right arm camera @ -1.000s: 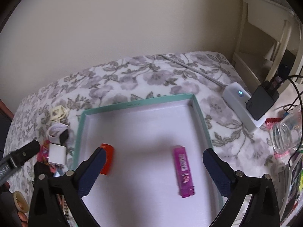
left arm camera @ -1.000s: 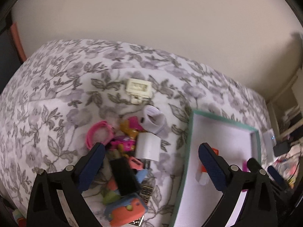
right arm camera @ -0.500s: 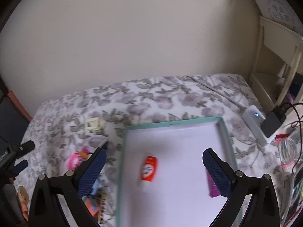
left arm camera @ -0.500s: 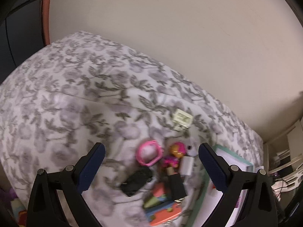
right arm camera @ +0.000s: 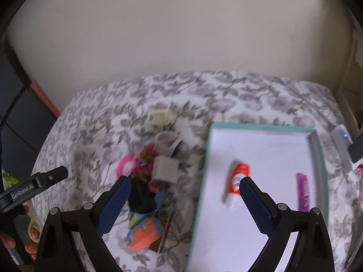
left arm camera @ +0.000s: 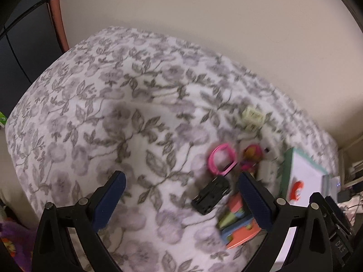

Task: Organize rigid objects
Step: 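Withdraw both tools from the tray back toward the item pile, then grasp the black toy car with the left tool while the right tool grasps the orange-blue case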

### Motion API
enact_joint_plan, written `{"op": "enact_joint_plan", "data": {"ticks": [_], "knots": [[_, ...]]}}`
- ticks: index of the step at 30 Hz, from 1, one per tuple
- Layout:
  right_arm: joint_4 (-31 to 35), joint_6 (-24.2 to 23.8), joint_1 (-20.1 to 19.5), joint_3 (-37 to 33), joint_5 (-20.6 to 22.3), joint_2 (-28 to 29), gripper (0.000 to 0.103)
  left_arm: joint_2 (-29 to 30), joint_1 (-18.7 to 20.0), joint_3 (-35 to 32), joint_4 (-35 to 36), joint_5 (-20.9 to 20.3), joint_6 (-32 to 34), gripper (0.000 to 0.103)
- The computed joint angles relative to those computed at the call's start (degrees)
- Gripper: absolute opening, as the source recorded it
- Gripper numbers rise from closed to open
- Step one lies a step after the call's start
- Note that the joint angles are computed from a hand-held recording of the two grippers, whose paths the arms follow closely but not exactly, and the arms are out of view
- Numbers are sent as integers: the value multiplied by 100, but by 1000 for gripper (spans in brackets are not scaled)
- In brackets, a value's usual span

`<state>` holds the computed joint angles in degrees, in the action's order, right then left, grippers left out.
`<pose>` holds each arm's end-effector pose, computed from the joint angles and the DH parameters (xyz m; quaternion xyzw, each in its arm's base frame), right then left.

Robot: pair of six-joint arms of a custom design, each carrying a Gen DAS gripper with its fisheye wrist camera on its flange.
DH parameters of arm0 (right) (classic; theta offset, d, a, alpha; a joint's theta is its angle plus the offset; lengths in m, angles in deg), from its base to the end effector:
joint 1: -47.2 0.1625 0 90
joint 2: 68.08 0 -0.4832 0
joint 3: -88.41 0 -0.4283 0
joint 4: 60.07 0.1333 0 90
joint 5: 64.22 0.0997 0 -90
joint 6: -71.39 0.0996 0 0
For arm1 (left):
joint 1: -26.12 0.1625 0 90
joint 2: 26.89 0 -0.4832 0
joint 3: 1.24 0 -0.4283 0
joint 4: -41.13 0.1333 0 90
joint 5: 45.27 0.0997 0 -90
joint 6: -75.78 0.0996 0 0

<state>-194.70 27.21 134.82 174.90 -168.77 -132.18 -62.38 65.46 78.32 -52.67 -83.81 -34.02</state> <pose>0.0776 -0.7397 0.3825 0.3244 -0.9180 0.1266 0.1897 -0.4362 -0.6306 0.0333 -0.2874 0.8094 -0.3491 0.3748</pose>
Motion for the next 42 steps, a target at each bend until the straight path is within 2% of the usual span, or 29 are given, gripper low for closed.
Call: {"op": "enact_joint_plan", "data": {"ticks": [8,14,18,25,33,39,42], "knots": [[248,44,36,287,-594,66,98,-48,166,271,-354,-769,261,99],[139,-346,70,605,-1083,72,98,-129,253,610,-878,-1156,490,99],[127,-499,79,759,-1228,36,98,-164,323,783,-1056,-1404,489,99],[76,-945,138,1065,-1388,-42,98,-104,386,807,-1295,-1509,813,99],[-188,-1380,152,1363,-1753,17,98,-57,444,710,-1190,-1487,954,99],[-462,-1573,154,1499,-1835,46,98,-55,462,689,-1213,-1411,1137,99],[-498,-1637,146,1519,-1867,56,88,-30,462,637,-1229,-1329,1275,99]]}}
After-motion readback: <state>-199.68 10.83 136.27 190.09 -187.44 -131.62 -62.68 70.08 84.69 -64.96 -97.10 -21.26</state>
